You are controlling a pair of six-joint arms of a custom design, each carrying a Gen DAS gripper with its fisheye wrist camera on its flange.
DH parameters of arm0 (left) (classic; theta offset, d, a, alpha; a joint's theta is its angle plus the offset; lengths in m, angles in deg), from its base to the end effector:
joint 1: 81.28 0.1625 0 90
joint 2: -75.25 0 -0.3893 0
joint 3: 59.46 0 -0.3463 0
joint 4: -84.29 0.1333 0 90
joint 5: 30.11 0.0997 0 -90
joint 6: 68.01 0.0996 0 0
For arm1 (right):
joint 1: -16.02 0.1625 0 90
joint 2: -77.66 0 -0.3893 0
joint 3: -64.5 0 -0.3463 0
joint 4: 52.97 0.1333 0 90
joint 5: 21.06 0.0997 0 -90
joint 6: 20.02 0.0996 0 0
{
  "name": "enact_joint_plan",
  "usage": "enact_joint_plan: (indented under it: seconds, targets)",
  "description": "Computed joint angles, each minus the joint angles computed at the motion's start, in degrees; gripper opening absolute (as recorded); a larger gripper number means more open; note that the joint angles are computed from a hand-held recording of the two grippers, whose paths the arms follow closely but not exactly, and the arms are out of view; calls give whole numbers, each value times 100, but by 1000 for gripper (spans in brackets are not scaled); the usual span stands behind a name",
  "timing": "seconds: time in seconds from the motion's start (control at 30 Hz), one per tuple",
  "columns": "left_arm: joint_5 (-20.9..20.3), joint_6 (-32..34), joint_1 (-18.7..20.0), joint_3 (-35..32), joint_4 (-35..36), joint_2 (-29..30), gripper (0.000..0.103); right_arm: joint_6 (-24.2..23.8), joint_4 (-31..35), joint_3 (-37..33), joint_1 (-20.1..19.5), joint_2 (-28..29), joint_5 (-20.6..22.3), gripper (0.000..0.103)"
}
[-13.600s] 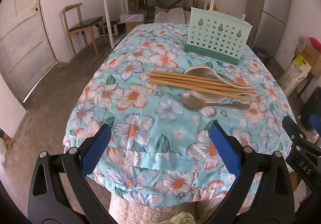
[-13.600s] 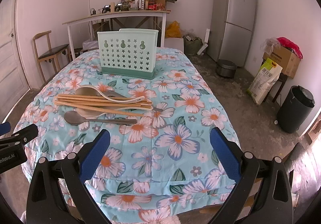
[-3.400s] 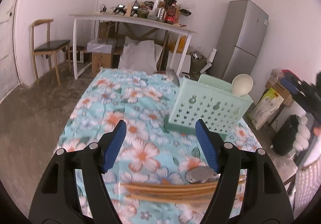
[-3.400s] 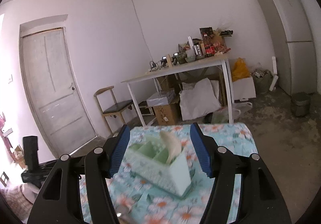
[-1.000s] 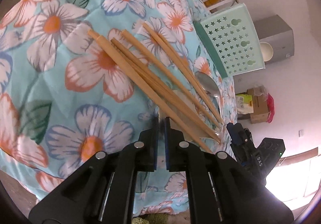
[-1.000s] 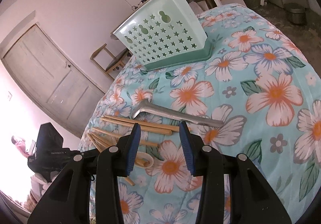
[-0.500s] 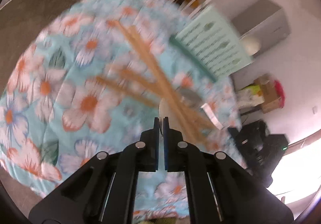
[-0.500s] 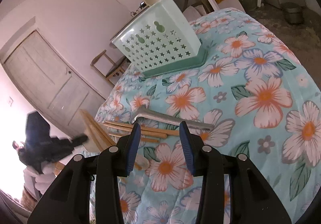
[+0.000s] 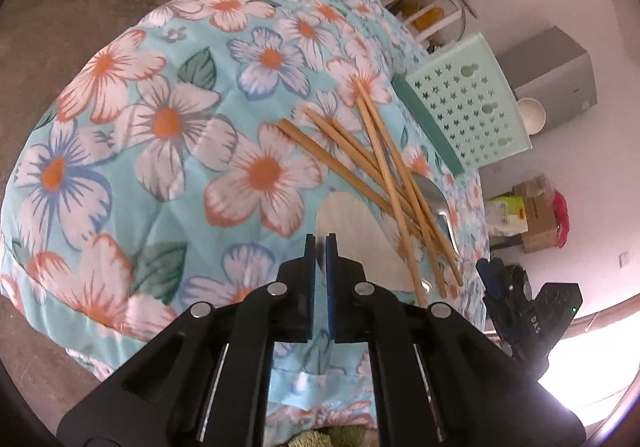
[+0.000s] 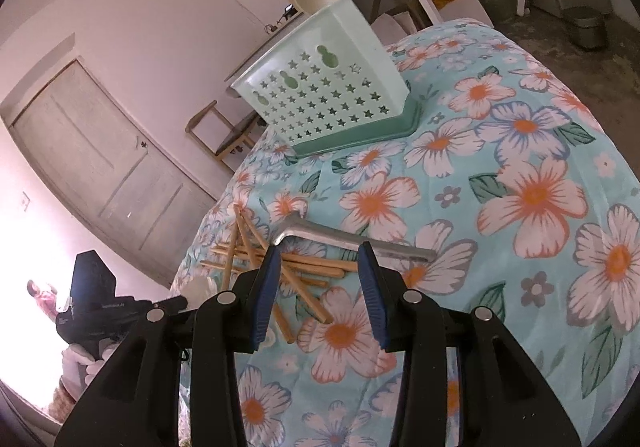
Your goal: Organize utensils
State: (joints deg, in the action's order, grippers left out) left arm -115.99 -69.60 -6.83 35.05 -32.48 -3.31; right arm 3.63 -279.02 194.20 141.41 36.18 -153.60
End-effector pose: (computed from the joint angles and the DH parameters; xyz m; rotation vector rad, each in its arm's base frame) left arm -0.0059 -0.5451 0.3700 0.3643 3.0622 -0.3053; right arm 0.2992 -0.3072 0.0989 -0.1746 -2.5459 1.4527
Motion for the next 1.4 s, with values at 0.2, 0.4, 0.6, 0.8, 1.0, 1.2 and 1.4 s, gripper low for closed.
enact_joint_plan:
  seconds: [0.2, 0.4, 0.6, 0.8, 1.0, 1.2, 1.4]
  targets:
    - [-379, -189, 229, -1, 23, 98, 18, 79, 110, -36, 18, 9, -63, 39]
    - [-579, -126, 347, 32, -26, 74, 19, 82, 159, -82, 29, 43, -61, 39]
    - [-1040, 46, 482, 80, -80, 72, 19, 100, 154, -66, 20, 56, -35, 39]
    - [-863, 128, 400, 301, -440, 62, 14, 96, 114, -29, -4, 51, -13, 39]
    - [-711, 185, 345, 398, -672, 58, 10, 107, 67, 12, -52, 66, 34, 39]
    - [-514, 371, 223, 530, -901, 17, 8, 98, 151, -23, -43, 65, -23, 39]
    - [-169, 669, 48, 710, -1188, -121, 8, -42, 424, -97, 0, -21, -195, 39]
